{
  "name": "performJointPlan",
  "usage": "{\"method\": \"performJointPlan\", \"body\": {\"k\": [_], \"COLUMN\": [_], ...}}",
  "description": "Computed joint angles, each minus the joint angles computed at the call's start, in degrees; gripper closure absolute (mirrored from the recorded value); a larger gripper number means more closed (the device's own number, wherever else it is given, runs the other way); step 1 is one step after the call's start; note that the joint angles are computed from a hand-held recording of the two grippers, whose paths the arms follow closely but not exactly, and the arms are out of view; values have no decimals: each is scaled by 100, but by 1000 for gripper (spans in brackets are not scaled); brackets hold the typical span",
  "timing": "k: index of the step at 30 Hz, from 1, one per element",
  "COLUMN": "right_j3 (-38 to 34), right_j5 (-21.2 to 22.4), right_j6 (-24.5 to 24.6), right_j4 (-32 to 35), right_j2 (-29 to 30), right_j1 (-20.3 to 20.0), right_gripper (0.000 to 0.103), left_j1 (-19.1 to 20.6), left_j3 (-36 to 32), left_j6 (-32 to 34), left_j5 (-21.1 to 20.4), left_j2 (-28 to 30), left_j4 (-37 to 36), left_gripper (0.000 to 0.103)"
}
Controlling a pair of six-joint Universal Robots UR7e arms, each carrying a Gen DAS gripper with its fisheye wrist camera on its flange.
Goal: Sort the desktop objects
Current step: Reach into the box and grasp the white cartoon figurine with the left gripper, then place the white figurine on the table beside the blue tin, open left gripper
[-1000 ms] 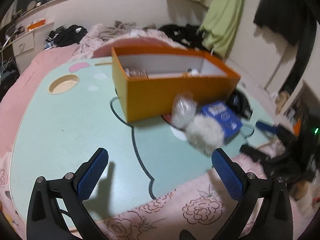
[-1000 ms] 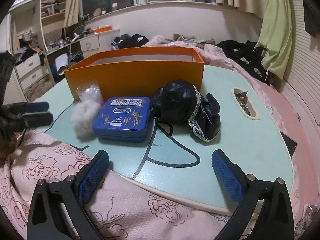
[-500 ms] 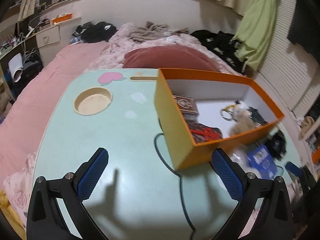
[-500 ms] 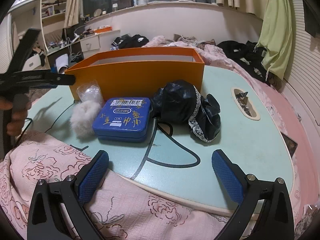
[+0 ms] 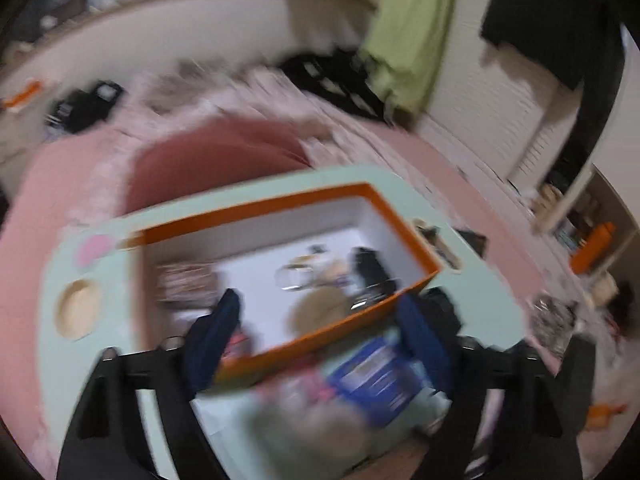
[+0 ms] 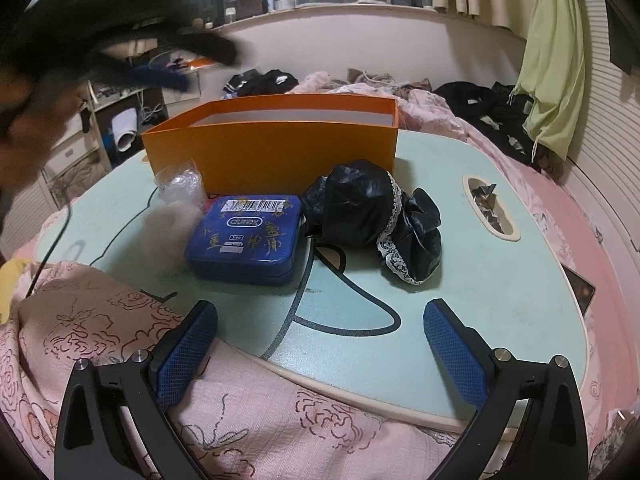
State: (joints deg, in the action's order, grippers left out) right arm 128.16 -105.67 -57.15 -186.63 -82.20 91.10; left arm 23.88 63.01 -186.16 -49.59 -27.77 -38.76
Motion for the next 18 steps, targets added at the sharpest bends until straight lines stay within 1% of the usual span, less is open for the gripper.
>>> {"method": "performJointPlan", "body": {"k": [2, 4, 6, 7, 10, 11, 13, 15, 16, 18], "right_j3": [2, -2, 0, 1, 1, 2, -4, -13, -10, -9], "right_j5": [-8, -8, -18, -32, -148, -156, -163, -181, -183, -197], "right_j6": [10, 21, 28, 39, 135, 143, 158, 167, 177, 184], "right_j4": [-23, -23, -38, -54, -194, -205, -206, -219, -226, -246], "right_j2": [7, 6, 11, 18, 73, 78, 81, 94, 94, 102], "right_j1": [5, 8, 12, 17, 56, 58, 58, 68, 68, 72], "right_gripper": [0, 0, 0, 0, 0, 0, 0, 0, 0, 0], "left_j1": [193, 344, 514, 593, 748, 782, 791, 726, 656, 501], "left_j3": [833, 1378, 1894, 2095, 2448, 2449, 2334, 2365, 2341, 2078], "left_j6": [373, 620, 926, 1003, 1291, 1316, 1307, 1183, 987, 489], "left_j5": [255, 336, 358, 307, 261, 266, 226, 370, 484, 574], "left_j2": [-644, -1045, -1379, -1490, -1636, -1597, -1511, -1475, -1417, -1227], "left_j4": [-913, -1579, -2327, -2623, -3211, -3273, -3036, -2937, -2761, -2122], "left_gripper": [41, 56, 58, 58, 58, 59, 60, 60, 60, 60]}}
